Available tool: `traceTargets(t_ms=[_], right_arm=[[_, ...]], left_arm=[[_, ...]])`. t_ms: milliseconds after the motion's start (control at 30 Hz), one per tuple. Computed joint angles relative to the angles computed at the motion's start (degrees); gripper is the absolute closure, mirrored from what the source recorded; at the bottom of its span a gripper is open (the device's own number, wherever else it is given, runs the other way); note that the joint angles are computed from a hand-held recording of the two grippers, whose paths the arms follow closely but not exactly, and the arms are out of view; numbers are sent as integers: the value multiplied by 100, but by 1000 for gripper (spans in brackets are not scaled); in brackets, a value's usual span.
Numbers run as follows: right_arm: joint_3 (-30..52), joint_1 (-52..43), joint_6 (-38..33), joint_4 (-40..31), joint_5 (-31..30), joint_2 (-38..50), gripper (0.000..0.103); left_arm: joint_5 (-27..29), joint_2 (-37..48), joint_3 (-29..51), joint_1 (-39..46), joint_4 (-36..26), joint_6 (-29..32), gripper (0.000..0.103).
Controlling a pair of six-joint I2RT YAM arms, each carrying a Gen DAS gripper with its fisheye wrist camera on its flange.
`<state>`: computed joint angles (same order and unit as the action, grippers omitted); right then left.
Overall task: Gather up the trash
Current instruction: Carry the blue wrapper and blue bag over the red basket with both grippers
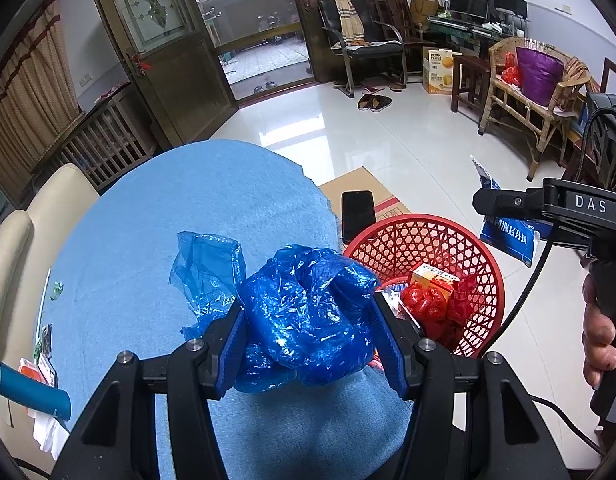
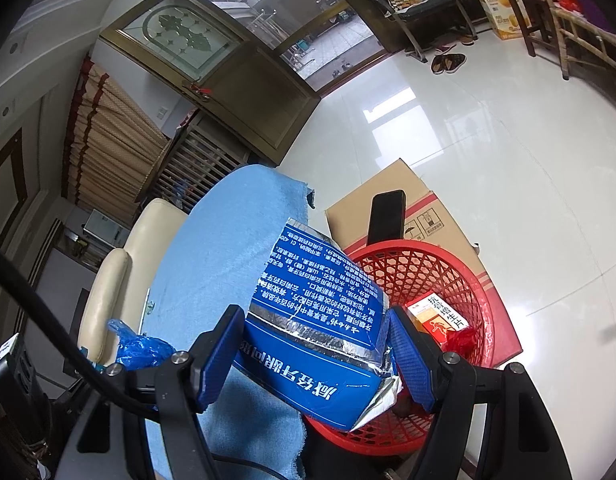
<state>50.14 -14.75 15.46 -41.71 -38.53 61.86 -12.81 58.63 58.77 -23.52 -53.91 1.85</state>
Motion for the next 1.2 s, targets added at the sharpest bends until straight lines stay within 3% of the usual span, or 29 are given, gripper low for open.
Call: traceTargets(t_ms=[1200], right_arm=[[-467,-325,-1,330,-212,641,28]], left_arm=[[5,458,-247,-238,305,-132,42]])
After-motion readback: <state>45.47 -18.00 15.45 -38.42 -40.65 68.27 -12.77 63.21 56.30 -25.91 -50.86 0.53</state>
